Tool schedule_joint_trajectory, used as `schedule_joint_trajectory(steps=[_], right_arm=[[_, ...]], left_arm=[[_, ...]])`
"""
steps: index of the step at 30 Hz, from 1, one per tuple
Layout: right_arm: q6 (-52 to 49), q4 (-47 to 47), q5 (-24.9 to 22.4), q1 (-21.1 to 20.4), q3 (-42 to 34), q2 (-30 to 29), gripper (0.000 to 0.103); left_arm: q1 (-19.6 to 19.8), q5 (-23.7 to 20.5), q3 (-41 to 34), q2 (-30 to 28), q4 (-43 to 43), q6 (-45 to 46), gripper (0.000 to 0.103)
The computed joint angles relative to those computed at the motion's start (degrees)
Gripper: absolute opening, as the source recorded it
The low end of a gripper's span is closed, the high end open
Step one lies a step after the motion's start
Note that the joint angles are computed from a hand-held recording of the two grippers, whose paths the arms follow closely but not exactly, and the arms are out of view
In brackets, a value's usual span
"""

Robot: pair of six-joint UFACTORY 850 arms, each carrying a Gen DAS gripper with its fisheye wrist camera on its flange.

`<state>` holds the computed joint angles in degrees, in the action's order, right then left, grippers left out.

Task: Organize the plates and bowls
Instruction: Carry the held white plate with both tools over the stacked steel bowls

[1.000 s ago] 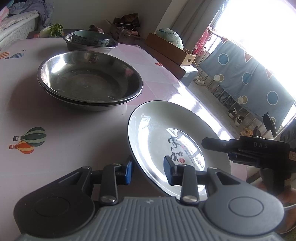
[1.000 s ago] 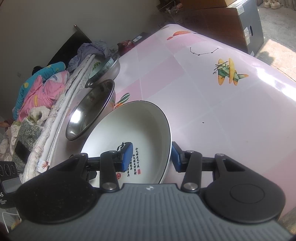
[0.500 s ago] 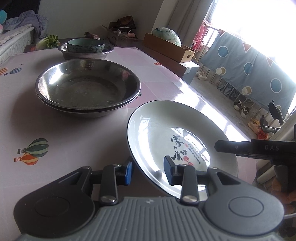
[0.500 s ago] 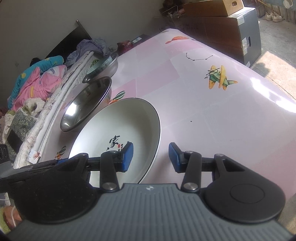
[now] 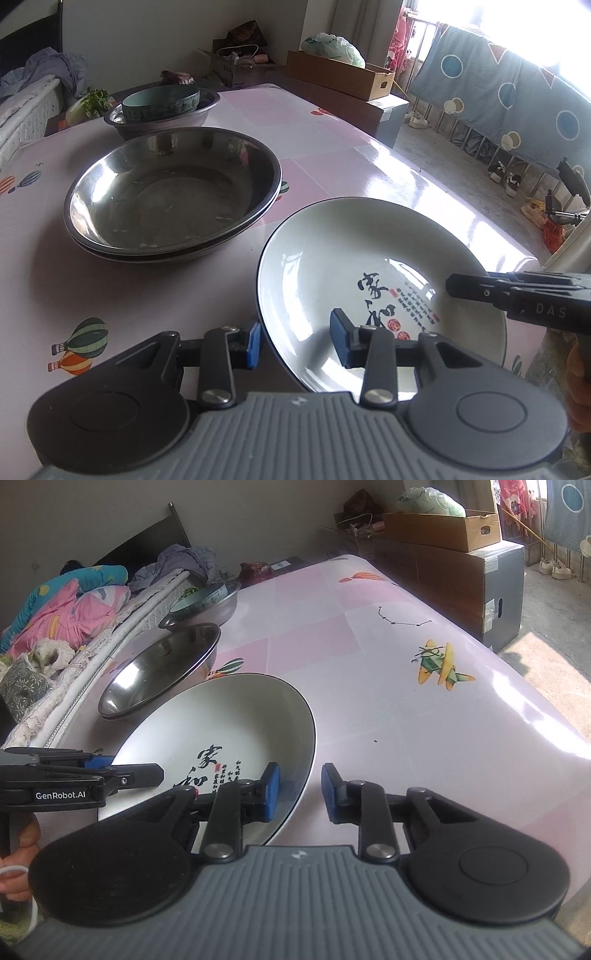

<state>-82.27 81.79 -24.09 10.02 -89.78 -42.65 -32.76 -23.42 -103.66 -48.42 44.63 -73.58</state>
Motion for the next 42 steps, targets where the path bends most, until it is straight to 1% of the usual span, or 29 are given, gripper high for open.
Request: schedule_joint_trajectory(steps=[4, 8, 10, 13, 16, 18, 20, 22, 24, 26, 28, 33, 36, 39, 42], right_arm=[[-4.9, 1.6, 2.7, 1.3, 0.3, 0.3, 0.023], [-4.7, 1.2, 1.4, 0.8, -0.2, -0.1, 0.023], [-4.3, 0.5, 1.4, 0.8, -0.6, -0.3, 0.023], [-3.6, -0.4, 1.4, 0.8, -0.7, -0.3, 0.023], [-3.4, -0.6, 1.1, 0.8, -0.8, -0.4, 0.024], [-3.7, -0.2, 1.2, 0.8, -0.8, -0.5, 0.025], [-4.7, 0.4, 1.0, 0.8, -0.5, -0.4, 0.026], [-4.3, 0.3, -0.5, 0.4, -0.4, -0.4, 0.025], [-4.4, 0.6, -2.2, -0.1, -0.1, -0.3, 0.025], [-5.6, 1.9, -2.3, -0.1, 0.6, 0.0, 0.025], [-5.9, 2.5, -1.9, 0.1, 0.8, 0.2, 0.026], [-8.5, 5.0, -0.5, 0.6, 1.5, 0.5, 0.028], [-10.7, 6.6, 0.1, 0.8, 1.9, 0.5, 0.030], [-13.3, 8.7, 1.2, 1.3, 2.3, 0.7, 0.034], [-18.0, 12.2, 2.2, 1.7, 3.1, 1.1, 0.035]], left_arm=[[-0.1, -1.2, -0.6, -0.1, -1.2, 2.1, 0.034], [0.3, -0.8, -1.0, -0.3, -3.5, 6.1, 0.035], [0.7, -0.5, -1.7, -0.6, -5.7, 9.5, 0.038], [1.4, 0.1, -2.5, -1.1, -8.9, 12.8, 0.039], [1.8, 1.1, -2.5, -1.1, -11.1, 14.3, 0.036], [1.7, 0.9, -2.4, -1.1, -10.8, 13.9, 0.035], [1.8, 0.6, -2.1, -0.7, -12.8, 15.0, 0.032], [2.1, 0.6, -1.5, 0.1, -16.6, 17.7, 0.029], [2.1, 1.5, 0.0, 1.0, -17.8, 18.8, 0.028], [2.0, 1.5, 0.5, 1.2, -16.5, 18.3, 0.029], [1.7, 0.4, -0.5, 0.7, -15.6, 18.3, 0.032], [1.6, -2.1, -3.5, -0.9, -17.2, 21.2, 0.037], [1.7, -2.7, -4.5, -1.5, -18.3, 22.9, 0.038], [1.5, -3.6, -5.3, -1.9, -17.7, 23.0, 0.040], [1.4, -4.4, -6.0, -2.2, -17.5, 22.9, 0.040]])
